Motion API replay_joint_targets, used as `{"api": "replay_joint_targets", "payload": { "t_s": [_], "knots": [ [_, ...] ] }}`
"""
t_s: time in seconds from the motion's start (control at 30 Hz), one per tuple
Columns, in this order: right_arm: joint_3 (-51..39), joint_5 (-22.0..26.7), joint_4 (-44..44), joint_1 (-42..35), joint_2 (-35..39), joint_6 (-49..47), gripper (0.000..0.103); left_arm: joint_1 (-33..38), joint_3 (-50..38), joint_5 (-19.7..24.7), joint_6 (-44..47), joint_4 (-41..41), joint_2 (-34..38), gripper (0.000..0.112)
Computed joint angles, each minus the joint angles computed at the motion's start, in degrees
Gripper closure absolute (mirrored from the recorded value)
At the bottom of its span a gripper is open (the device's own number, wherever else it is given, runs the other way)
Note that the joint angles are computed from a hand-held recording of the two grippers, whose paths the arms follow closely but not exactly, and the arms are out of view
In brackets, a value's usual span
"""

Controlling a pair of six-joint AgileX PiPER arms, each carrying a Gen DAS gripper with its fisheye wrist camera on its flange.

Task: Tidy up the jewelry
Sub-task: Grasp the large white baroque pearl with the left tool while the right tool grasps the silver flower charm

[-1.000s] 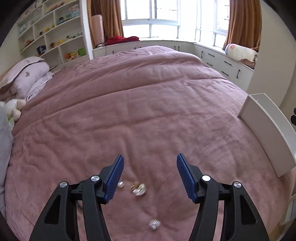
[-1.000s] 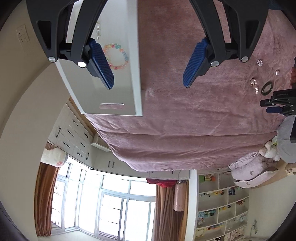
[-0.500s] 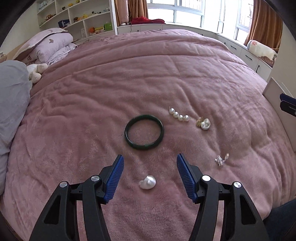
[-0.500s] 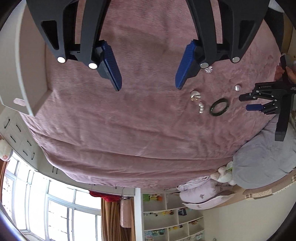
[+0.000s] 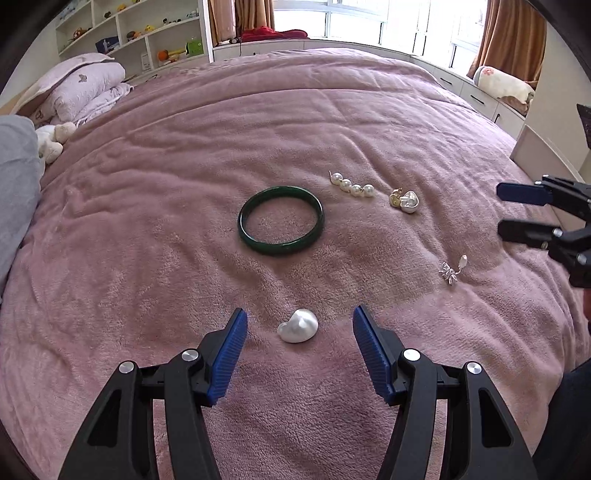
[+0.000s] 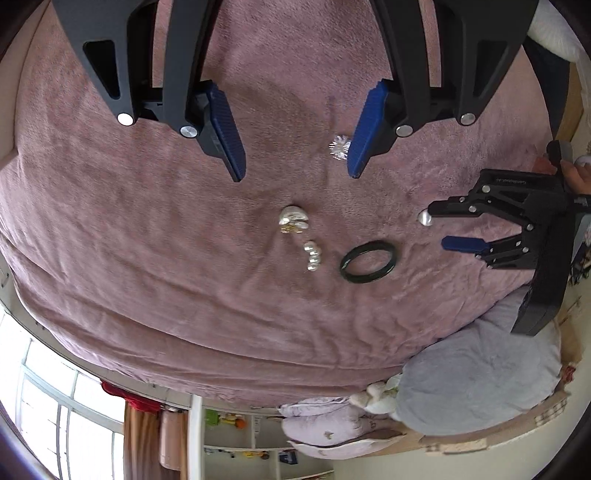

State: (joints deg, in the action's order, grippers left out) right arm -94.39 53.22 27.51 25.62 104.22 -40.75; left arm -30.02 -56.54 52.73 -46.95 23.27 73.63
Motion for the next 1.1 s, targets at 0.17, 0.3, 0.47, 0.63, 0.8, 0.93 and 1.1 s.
{"api": "replay_joint_targets", "payload": {
  "t_s": [0.17,0.3,0.47,0.63,0.8,0.93,1.1],
  "knots": [
    [-1.1,0.6,-3.3,3.1,3.1,3.3,0.047,2.3,3.4,-4.3,1.8,-1.9,-1.5,0.050],
    [-1.3,0.2,-6.7,5.1,4.5,5.8,0.048,3.8,4.9,-6.9,3.6,-3.9,-1.9,0.054],
    [-1.7,0.4,-11.1,7.1,5.2,7.1,0.049,6.3,6.3,-8.8,4.0,-5.8,-1.9,0.073],
    [-3.1,1.3,-14.0,8.7,6.6,9.2,0.052,6.8,8.2,-10.5,2.5,-5.0,-3.0,0.080],
    [-6.0,4.8,-12.7,8.5,8.6,9.5,0.068,5.7,8.1,-9.8,0.7,-3.2,-2.9,0.083],
    [-7.4,7.1,-11.0,8.3,9.3,9.1,0.083,5.5,7.5,-9.0,0.6,-3.5,-2.8,0.083],
    [-7.3,7.3,-11.2,8.6,9.1,9.2,0.083,5.2,6.5,-7.4,1.3,-3.7,-2.5,0.083]
  ]
}}
